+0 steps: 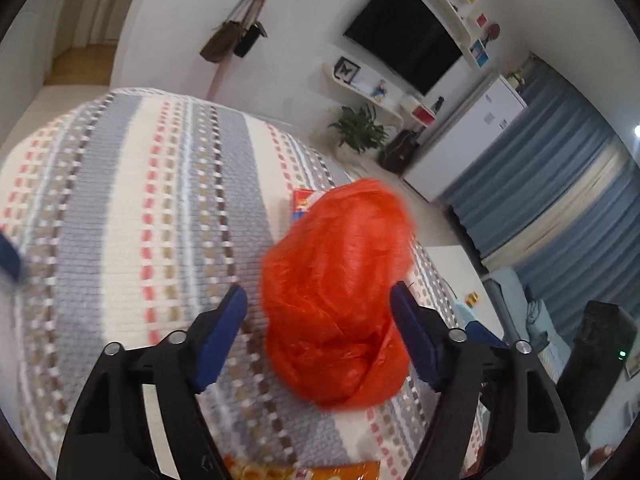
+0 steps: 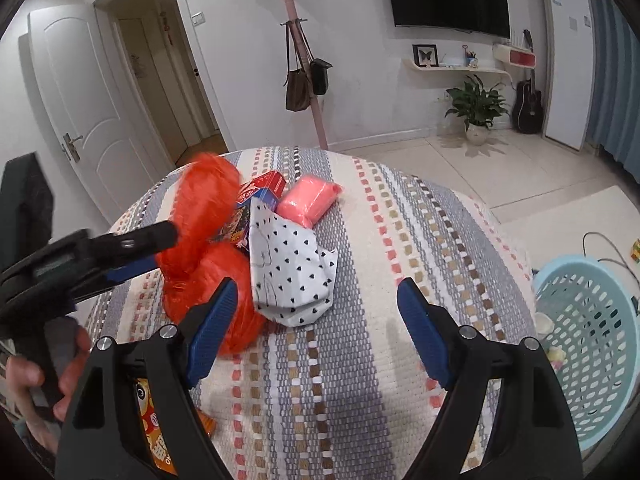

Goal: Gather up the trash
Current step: 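Grasp the red plastic bag with the left tool while the right grasps the polka-dot paper, then carry the red bag and polka-dot paper with both tools over the basket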

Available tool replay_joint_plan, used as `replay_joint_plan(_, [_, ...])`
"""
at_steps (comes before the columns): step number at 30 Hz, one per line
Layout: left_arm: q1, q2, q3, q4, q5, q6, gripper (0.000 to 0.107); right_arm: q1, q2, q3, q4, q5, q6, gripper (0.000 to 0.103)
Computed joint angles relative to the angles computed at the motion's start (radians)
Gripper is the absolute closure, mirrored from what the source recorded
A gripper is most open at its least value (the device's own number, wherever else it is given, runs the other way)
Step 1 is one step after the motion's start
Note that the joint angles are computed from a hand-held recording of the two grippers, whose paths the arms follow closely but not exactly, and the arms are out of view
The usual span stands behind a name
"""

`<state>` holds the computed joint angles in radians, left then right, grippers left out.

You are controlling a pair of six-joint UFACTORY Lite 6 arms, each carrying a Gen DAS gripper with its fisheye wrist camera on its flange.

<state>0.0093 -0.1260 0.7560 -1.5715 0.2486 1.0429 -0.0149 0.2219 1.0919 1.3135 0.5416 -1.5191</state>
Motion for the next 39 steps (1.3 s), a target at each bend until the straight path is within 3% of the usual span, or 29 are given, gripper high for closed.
replay_joint_plan(3, [-0.033,0.059,0.031,0.019,-0.018,-0.002,0.068,0.002,-0.003,-0.004,0.009,-0.010,-0.014,0.025])
replay_joint_plan(8, [-0.016,0.014,-0.015,-0.081,-0.023,0.115,0.087,-0.001,0.053,0.046,-0.034,0.007,0.061,0.025])
replay_joint_plan(12, [0.079,-0.079,-0.101,-0.218,0.046,0.230,0.087,0.022,0.068,0.071,-0.059,-0.009,0.094,0.025])
replay_joint_plan(17, [0.222,-0.179,-0.177,-0.091,0.136,0.127,0.087,0.087,0.117,0.115,-0.111,-0.027,0.145,0.025])
replay_joint_plan(22, [0.252,-0.188,-0.178,-0.042,0.129,0.072,0.087,0.170,0.136,0.115,-0.081,-0.126,0.130,0.025])
replay_joint_plan(29, [0.149,-0.236,-0.171,-0.022,0.024,0.040,0.087,0.254,0.044,-0.016,0.200,-0.255,-0.218,0.025])
replay_joint_plan(31, [0.143,-0.239,-0.171,-0.026,0.011,0.050,0.087,0.271,0.065,0.004,0.133,-0.296,-0.142,0.026])
replay_joint_plan(37, [0.105,-0.222,-0.164,-0.048,-0.022,0.074,0.087,0.266,0.107,0.045,0.001,-0.303,0.011,0.065])
replay_joint_plan(39, [0.072,-0.227,-0.170,-0.074,-0.070,0.097,0.087,0.254,0.092,0.023,0.076,-0.302,-0.046,0.072])
